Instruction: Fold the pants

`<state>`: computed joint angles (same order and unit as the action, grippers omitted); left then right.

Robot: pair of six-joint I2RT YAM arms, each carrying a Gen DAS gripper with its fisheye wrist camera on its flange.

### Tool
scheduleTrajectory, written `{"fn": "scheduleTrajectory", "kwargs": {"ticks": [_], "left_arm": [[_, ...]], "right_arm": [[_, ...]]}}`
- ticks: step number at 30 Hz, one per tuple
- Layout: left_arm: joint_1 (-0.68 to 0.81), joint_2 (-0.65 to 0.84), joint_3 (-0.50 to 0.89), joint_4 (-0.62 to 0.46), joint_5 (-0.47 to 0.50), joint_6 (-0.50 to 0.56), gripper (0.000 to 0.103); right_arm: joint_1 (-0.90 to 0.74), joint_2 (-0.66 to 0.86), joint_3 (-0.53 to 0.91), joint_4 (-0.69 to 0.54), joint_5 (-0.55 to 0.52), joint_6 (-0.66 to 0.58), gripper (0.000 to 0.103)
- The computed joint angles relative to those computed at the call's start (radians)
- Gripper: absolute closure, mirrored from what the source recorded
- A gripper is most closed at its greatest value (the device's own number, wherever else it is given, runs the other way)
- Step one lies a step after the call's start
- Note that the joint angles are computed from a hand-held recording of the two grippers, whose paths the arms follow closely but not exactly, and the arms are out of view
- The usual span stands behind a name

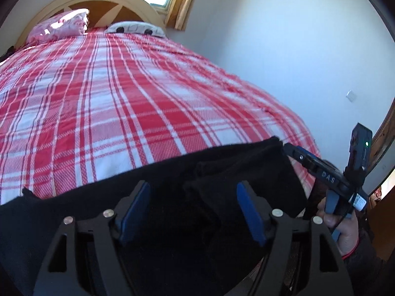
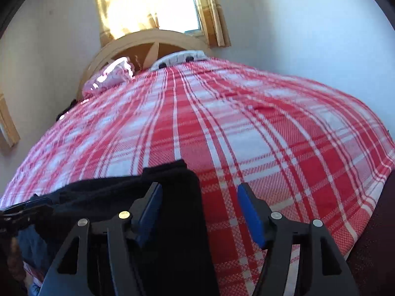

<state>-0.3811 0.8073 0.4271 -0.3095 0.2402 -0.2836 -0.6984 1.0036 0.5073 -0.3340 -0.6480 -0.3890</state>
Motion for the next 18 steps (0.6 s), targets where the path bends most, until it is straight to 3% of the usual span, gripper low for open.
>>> {"fn": "scheduleTrajectory", "kwargs": {"ticks": [3, 4, 5, 7, 9, 10, 12, 15, 18], "left_arm": [[0.072, 0.013, 0.024, -0.002, 0.031, 0.002, 0.028], [0.080, 0.035, 0.033, 0.004, 0.024, 0.006, 0.029], [0.089, 0.059, 0.046, 0.001, 0.018, 0.015, 0.037], [0.098, 0.107, 0.066, -0.007, 0.029, 0.034, 0.058], [0.095, 0.160, 0.082, -0.007, 0.048, 0.045, 0.072], [0.091, 0.185, 0.087, 0.002, 0.073, 0.049, 0.074], [0.081, 0.221, 0.097, 0.016, 0.107, 0.050, 0.074], [0.041, 0.272, 0.121, 0.037, 0.150, 0.038, 0.074], [-0.018, 0.311, 0.138, 0.047, 0.101, 0.033, 0.074]], "right_arm": [[-0.014, -0.092, -0.013, -0.043, -0.067, -0.038, 0.041], [-0.005, -0.126, -0.022, -0.058, -0.071, -0.053, 0.048], [0.021, -0.160, -0.028, -0.075, -0.050, -0.062, 0.059], [0.070, -0.178, -0.034, -0.103, 0.007, -0.091, 0.069], [0.095, -0.151, -0.048, -0.105, 0.085, -0.110, 0.070], [0.082, -0.133, -0.056, -0.102, 0.101, -0.119, 0.070], [-0.013, -0.089, -0.051, -0.125, 0.017, -0.156, 0.069], [-0.083, -0.043, -0.023, -0.171, -0.040, -0.180, 0.059], [-0.112, 0.008, -0.004, -0.181, -0.081, -0.172, 0.054]]}}
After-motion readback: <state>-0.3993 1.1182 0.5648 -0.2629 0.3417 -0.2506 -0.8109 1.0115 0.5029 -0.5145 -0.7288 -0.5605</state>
